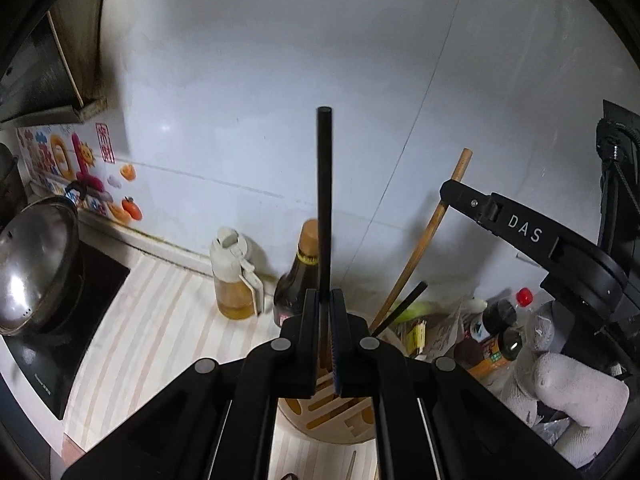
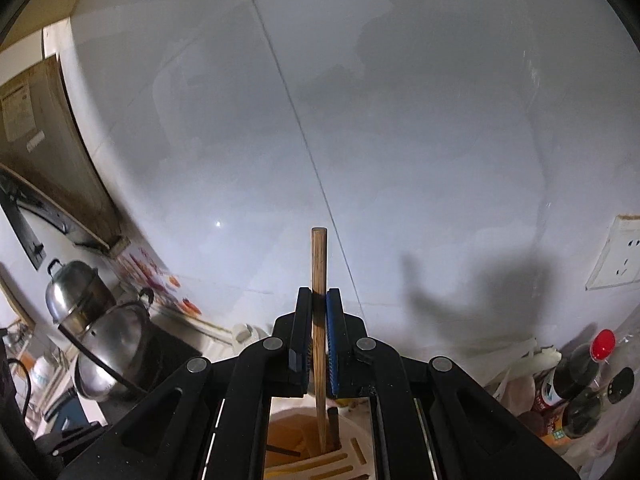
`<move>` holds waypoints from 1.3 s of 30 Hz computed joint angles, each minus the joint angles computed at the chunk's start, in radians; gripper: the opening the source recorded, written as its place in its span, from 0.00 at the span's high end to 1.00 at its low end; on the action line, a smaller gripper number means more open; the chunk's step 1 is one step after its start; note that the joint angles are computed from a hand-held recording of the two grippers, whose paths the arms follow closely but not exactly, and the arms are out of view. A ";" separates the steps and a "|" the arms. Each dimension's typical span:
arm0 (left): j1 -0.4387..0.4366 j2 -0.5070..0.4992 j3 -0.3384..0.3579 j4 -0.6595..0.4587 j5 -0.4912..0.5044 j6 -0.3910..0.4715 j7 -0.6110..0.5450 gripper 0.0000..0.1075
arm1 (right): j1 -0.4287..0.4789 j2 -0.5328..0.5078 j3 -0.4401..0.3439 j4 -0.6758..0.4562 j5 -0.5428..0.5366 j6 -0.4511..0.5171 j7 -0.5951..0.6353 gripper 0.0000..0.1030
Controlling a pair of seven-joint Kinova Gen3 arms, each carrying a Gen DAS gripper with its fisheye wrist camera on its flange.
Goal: Organize utensils
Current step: 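Insert the dark chopstick with the left tool while the right tool inserts the wooden chopstick into the holder, then open both tools to release the chopsticks into the holder, then grasp a light wooden chopstick with the left tool while the right tool grasps a dark chopstick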
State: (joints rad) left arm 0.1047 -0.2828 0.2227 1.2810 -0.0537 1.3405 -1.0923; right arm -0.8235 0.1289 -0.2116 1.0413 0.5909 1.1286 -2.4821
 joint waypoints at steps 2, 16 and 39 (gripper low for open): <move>0.008 0.008 -0.013 0.007 0.020 0.007 -0.010 0.98 | 0.004 0.002 -0.002 0.008 -0.016 0.004 0.015 0.93; -0.018 -0.014 0.041 -0.114 -0.042 0.153 0.094 0.20 | 0.100 -0.106 -0.031 0.061 -0.241 0.070 0.090 0.45; -0.028 -0.121 0.422 0.410 -0.022 0.126 0.351 0.04 | 0.354 -0.450 -0.168 0.706 -0.459 0.172 -0.067 0.22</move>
